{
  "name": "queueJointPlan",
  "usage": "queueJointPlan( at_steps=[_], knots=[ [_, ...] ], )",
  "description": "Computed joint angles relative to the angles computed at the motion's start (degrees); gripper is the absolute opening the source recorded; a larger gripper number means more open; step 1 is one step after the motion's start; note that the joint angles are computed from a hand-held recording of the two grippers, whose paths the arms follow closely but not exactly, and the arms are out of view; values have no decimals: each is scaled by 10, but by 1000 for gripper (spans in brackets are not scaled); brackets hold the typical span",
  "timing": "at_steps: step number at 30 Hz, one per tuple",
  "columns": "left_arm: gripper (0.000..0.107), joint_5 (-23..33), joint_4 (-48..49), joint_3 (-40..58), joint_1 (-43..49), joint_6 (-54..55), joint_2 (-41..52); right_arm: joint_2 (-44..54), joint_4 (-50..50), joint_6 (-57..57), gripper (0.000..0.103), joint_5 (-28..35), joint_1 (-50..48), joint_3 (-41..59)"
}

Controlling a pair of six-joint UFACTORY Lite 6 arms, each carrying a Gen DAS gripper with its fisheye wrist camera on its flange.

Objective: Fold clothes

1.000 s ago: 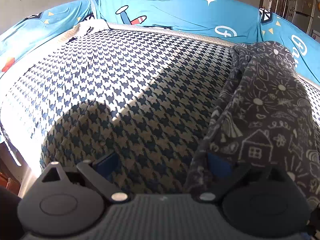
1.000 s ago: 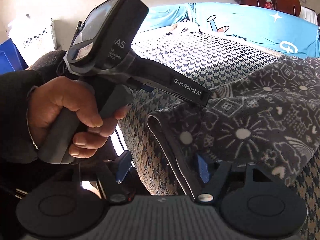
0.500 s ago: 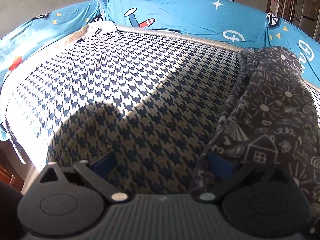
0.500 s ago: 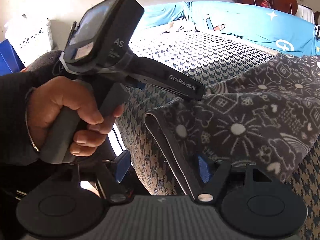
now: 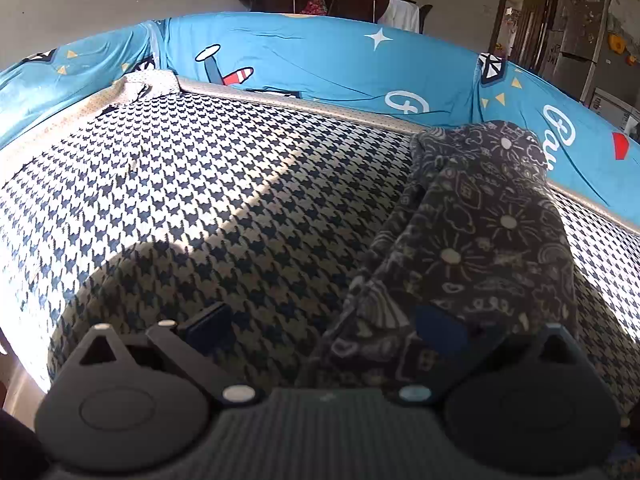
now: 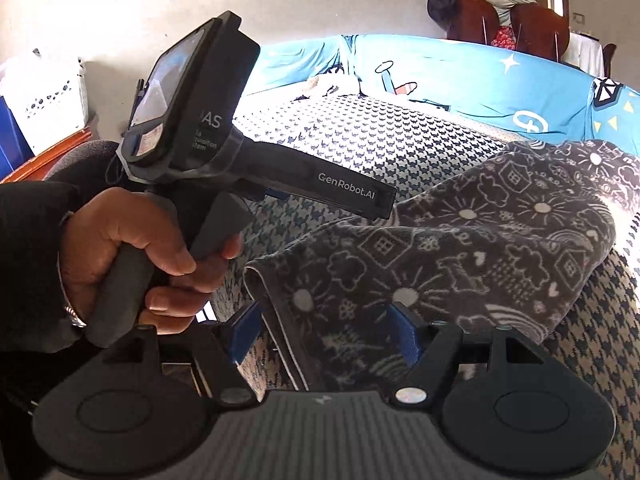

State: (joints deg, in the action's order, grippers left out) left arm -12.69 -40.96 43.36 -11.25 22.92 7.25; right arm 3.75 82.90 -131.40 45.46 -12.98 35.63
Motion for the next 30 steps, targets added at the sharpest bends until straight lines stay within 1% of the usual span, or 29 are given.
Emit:
queueJointPlan(
  at_steps=[5, 11, 15, 17, 19, 21, 22, 25, 30],
  knots=[
    [102, -5, -25, 36, -27, 30, 42, 41, -19, -4, 70, -10, -11, 63],
    [103, -2, -123, 86, -38, 121, 111, 125, -20, 43, 70, -31, -23, 168],
    [103, 9, -117, 101, -29, 90, 135, 185, -37, 98, 71, -45, -13, 238],
    [103, 5, -165, 105, -33, 136, 138, 208, -41, 108, 71, -58, -4, 260],
    [103, 9, -204, 109, -34, 173, 138, 245, -92, 175, 75, -65, 2, 303],
    [103, 27, -232, 116, -26, 197, 136, 278, -127, 243, 76, -49, -5, 341],
    [103, 35, -257, 121, -23, 220, 135, 282, -132, 254, 76, -41, -8, 347],
    [103, 40, -340, 139, -21, 308, 135, 285, -138, 254, 77, -36, -11, 349],
    [103, 46, -448, 196, -23, 427, 160, 287, -141, 254, 78, -33, -10, 352]
  ],
)
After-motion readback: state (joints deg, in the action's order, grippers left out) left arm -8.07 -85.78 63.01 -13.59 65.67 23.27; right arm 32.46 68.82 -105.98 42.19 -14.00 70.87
